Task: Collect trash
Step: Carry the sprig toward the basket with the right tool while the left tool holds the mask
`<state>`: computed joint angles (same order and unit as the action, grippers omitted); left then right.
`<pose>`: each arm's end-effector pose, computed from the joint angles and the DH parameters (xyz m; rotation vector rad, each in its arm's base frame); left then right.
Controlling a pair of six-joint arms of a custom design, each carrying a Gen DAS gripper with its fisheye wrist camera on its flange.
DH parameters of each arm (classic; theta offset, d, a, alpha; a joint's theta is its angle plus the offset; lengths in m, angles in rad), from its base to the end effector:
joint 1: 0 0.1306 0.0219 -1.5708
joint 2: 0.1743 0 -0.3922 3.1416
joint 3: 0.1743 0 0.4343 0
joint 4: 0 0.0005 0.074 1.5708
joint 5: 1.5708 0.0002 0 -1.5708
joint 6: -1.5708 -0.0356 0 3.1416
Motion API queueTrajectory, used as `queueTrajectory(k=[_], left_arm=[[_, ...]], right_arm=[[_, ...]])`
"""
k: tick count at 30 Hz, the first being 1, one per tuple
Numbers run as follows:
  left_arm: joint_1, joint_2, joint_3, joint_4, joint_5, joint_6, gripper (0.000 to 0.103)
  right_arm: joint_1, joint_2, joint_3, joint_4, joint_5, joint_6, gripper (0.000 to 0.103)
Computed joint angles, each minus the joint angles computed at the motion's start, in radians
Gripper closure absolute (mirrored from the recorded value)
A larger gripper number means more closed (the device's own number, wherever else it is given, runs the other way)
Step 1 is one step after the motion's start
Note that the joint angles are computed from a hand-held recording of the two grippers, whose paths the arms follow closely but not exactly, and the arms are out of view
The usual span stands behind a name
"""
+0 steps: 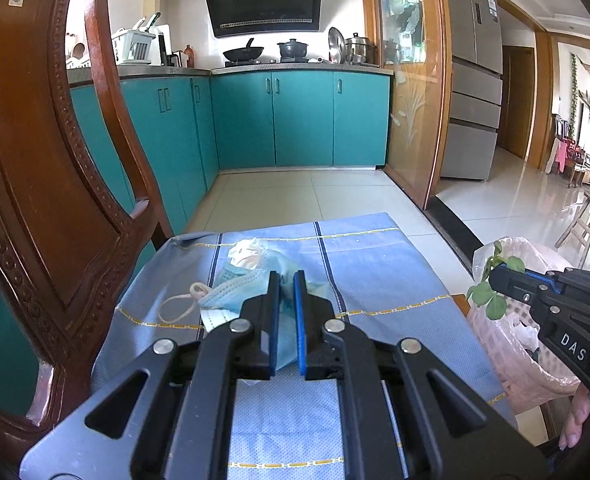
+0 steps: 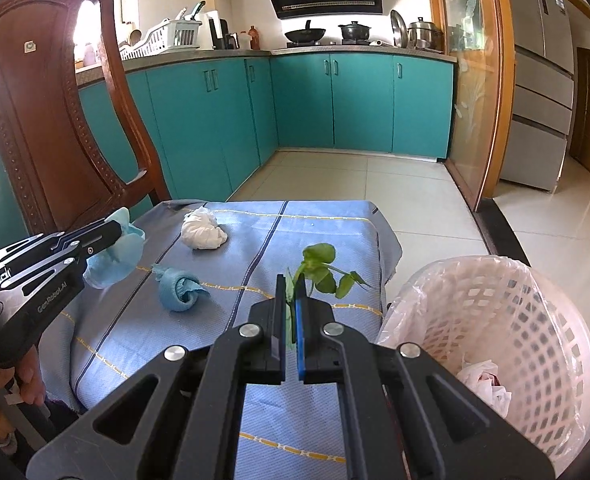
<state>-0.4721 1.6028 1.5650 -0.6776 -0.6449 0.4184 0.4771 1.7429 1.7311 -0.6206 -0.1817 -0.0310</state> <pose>0.5558 -0.2604 0.4307 -0.2641 2.1141 0.2216 0.5988 0.3162 0.4298 -0.5940 2.1529 0.4810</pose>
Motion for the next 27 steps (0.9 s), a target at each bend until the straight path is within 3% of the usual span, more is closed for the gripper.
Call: queueTrajectory(k=[27], left_arm=[[0.001,-0.004,-0.007,-0.007,0.004,0.005,0.095]], right_arm=[[0.003,-0.003,-0.002,-0.003,-0.004,0.005,0.099]])
